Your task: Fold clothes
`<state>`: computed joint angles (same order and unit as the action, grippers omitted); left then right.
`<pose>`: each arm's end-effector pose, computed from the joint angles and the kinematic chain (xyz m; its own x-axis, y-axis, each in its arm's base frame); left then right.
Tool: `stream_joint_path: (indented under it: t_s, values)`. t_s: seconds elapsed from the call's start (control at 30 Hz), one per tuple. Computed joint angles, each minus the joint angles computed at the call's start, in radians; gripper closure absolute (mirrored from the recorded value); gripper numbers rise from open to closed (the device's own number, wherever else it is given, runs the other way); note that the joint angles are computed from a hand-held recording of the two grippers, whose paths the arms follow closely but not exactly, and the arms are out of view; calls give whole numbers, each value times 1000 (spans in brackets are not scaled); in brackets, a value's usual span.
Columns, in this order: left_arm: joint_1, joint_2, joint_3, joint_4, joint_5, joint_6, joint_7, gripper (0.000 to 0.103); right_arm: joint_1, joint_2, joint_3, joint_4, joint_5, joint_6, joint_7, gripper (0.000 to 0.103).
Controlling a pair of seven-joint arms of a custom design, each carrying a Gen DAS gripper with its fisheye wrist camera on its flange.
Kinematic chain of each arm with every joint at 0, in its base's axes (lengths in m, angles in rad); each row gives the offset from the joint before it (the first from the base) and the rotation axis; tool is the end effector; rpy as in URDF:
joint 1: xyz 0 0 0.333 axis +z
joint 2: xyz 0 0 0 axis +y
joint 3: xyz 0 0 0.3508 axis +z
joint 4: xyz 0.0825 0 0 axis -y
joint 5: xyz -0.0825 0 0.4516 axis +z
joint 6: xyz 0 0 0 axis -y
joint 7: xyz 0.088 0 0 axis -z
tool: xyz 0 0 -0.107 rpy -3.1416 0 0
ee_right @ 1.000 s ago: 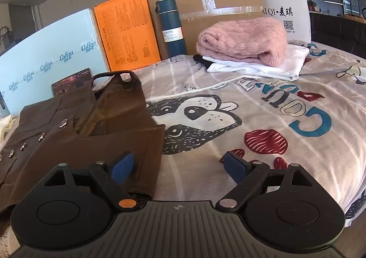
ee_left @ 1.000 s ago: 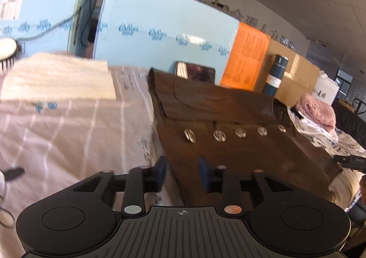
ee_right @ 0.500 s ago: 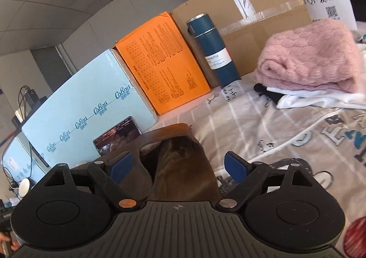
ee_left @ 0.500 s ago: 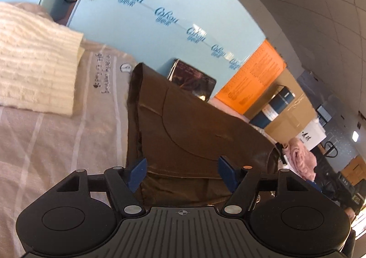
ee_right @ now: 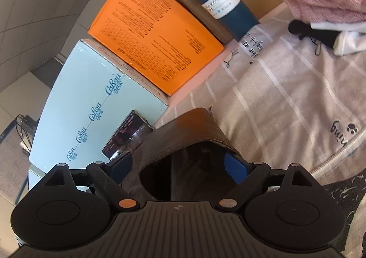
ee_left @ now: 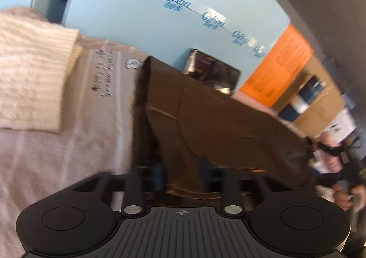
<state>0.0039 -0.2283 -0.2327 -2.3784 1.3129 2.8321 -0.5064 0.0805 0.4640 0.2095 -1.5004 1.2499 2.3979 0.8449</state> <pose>0.5140 -0.1737 0.4497 0.4282 -0.8177 0.3847 -0.4119 -0.5556 -0.7222 0.7777 0.2087 0.4647 0.3683 -0.5550 -0.7458 -0.8397 0.1458 -0.5232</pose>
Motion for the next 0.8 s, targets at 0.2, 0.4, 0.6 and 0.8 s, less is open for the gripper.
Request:
stream_joint_path:
  t_s: [0.2, 0.4, 0.6, 0.8]
  values:
    - [-4, -87, -33, -25, 299, -38, -306, 100, -15, -4, 9, -12, 47, 2, -47, 16]
    - [-60, -137, 9, -57, 267, -67, -331, 100, -9, -31, 6, -41, 101, 54, -116, 16]
    - [-82, -95, 5, -77, -141, -113, 69, 95, 18, -76, -11, -85, 76, 119, -219, 15]
    - [-55, -112, -87, -31, -111, -294, 188, 72, 13, -136, -7, -149, 182, 175, -448, 14]
